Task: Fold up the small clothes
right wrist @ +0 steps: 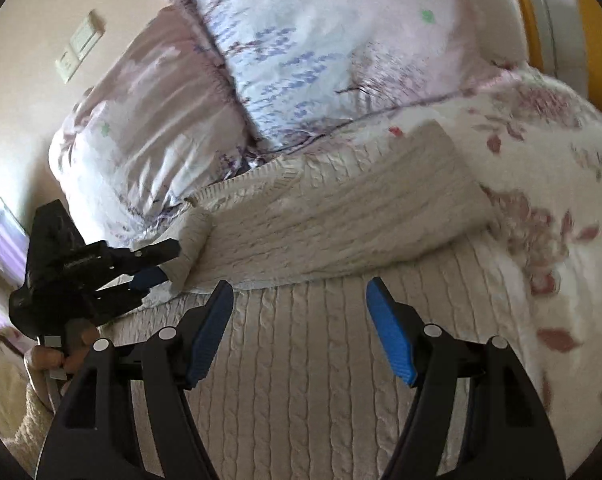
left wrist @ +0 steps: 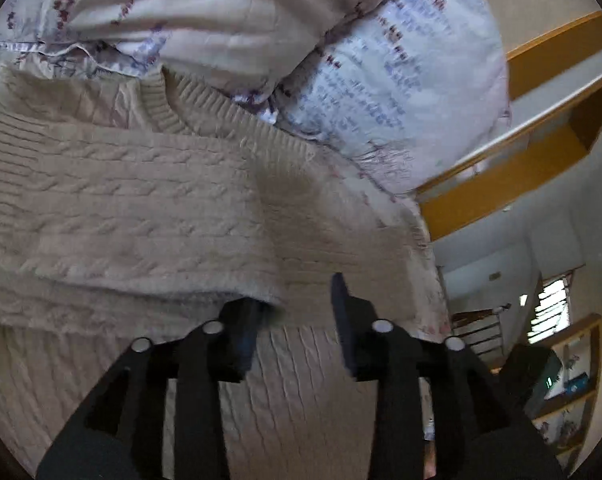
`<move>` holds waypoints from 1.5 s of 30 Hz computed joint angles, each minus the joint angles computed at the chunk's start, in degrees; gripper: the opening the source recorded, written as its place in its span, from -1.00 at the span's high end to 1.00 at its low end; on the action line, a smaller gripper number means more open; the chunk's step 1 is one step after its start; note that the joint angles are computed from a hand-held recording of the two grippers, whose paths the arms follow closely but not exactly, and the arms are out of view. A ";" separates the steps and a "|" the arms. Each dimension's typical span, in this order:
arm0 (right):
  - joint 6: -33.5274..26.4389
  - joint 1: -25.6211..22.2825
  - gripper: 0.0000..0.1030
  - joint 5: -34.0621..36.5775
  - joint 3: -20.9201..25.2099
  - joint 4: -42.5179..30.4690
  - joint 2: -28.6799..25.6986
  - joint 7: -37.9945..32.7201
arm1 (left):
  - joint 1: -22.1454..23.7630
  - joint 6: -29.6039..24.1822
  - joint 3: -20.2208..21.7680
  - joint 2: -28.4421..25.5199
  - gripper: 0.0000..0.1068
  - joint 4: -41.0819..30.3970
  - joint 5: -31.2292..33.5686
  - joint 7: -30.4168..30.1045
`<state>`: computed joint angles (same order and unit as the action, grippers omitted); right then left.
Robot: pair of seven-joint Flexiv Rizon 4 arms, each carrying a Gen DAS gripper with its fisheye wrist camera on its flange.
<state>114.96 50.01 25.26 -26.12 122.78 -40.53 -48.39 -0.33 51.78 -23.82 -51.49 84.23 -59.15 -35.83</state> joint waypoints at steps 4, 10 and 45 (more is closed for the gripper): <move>-2.44 -0.67 -0.36 -6.49 -0.52 -1.80 1.63 -5.37 | 3.94 6.47 -2.75 4.72 0.11 7.56 -11.05 10.75; -8.19 -2.37 -0.16 -19.83 0.14 -11.01 -0.53 -16.03 | 1.95 13.73 2.66 5.76 0.15 9.45 -15.73 12.20; -2.01 -22.26 -0.13 -13.57 15.48 -4.85 0.53 18.46 | 4.99 15.05 2.40 3.98 0.27 11.45 -15.95 13.55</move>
<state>112.95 27.75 11.68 -10.64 117.93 -40.00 -29.93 4.66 66.84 -21.42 -47.51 95.68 -75.10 -22.28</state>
